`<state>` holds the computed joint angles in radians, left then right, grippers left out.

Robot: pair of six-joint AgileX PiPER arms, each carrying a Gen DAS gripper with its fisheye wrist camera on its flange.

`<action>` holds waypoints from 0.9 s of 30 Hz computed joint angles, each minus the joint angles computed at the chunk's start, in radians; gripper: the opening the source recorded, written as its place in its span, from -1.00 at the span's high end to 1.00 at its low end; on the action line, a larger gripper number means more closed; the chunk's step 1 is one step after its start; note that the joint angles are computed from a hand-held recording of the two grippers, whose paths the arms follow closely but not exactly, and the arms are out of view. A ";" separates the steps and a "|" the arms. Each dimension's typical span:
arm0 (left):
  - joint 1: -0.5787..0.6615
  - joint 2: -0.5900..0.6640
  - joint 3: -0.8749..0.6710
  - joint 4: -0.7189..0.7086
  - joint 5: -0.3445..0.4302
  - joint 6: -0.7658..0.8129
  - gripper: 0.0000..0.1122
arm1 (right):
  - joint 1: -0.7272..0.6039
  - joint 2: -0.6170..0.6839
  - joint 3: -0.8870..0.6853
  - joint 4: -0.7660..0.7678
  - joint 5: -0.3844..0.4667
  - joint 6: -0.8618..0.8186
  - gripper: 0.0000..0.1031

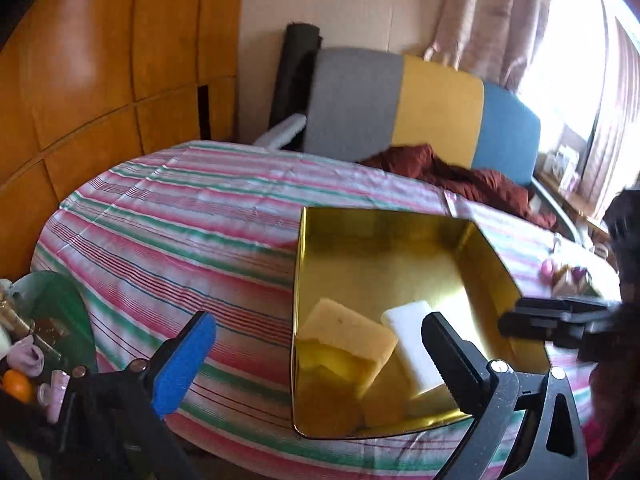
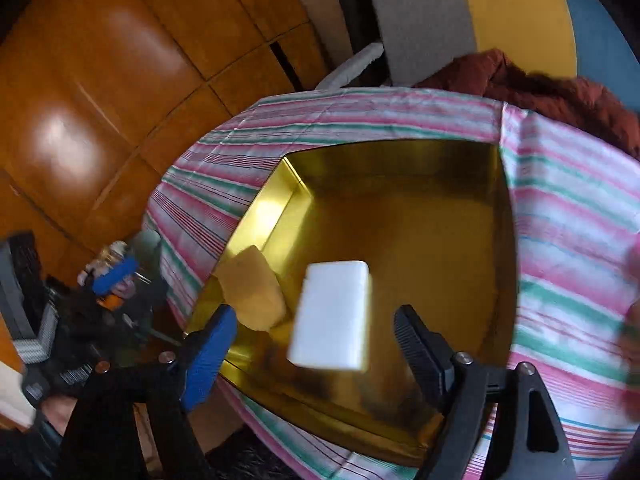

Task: Organize objects
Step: 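Carry sponge and soap bar to the gold tray and release both, then move both grippers back to the pile of items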

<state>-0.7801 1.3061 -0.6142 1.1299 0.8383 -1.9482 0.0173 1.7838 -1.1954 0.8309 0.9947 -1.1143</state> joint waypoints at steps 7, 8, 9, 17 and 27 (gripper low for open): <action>-0.021 0.063 -0.127 -0.020 0.069 0.064 -0.83 | -0.026 -0.238 0.254 0.147 -0.303 -0.266 -0.60; -0.037 0.076 -0.142 -0.016 0.083 0.063 -0.83 | -0.026 -0.250 0.277 0.161 -0.346 -0.270 -0.60; -0.049 0.080 -0.156 -0.019 0.098 0.072 -0.83 | -0.028 -0.246 0.284 0.163 -0.367 -0.261 -0.60; -0.119 0.169 -0.262 -0.032 0.134 0.130 -0.83 | -0.089 -0.176 0.259 0.064 -0.303 -0.130 -0.60; -0.124 0.232 -0.324 -0.062 0.052 0.195 -0.83 | -0.251 -0.191 0.296 0.160 -0.224 -0.291 -0.66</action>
<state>-0.9037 1.5385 -0.9381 1.0679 0.8905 -1.7532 -0.2333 1.5930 -0.8992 0.9910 0.7707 -1.4051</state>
